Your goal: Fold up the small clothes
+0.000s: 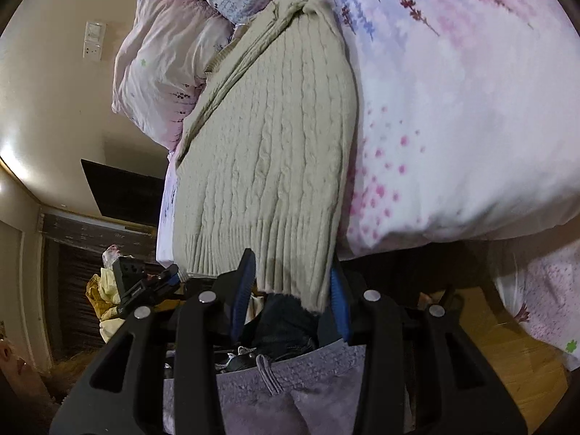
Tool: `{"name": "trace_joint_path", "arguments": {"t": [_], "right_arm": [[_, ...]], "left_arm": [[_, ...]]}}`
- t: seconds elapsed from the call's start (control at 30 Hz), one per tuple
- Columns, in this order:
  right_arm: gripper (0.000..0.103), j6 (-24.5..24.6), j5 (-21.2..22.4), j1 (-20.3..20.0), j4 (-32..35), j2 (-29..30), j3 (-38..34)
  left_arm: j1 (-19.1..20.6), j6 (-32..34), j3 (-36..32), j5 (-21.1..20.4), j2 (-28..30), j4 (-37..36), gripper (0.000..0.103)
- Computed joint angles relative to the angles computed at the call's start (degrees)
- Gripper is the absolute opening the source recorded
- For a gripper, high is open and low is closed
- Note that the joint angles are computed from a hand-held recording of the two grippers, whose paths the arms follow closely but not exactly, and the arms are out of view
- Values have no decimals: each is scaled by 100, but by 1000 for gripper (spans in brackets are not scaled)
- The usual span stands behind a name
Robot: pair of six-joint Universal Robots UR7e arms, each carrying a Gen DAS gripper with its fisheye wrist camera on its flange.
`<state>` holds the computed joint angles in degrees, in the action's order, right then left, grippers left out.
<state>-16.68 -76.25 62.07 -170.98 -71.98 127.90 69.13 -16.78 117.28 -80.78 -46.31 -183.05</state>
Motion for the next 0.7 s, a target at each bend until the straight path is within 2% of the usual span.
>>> {"name": "trace_joint_path", "arguments": {"t": [0.03,0.07,0.1,0.13,0.23,0.4,0.53,0.7], "right_arm": [[36,23,49,-21,6,14,-15],[24,40,62,-21,-35,33,-12],[17,28,112,-34,-10,44,-27],[9,5,185,-46,29,53,-36],[8,-116,173,16,40,33,-34],[7,-270,116,177,-290,-44,16],[7,-491,-78,470,-1397,43,114],[7,-865,-564,1038,-2996,497,-88]], "left_arm": [[20,-12,-24,-47,27,9,41],[32,-17,-30,-83,37,15,38],[52,-7,-48,-178,55,19,36],[63,-4,-50,-269,66,3,30],[54,102,-14,-506,37,22,13],[-18,271,19,-508,-31,-134,6],[-126,515,-23,-252,-90,-490,5],[-336,1004,-258,409,-43,-978,5]]}}
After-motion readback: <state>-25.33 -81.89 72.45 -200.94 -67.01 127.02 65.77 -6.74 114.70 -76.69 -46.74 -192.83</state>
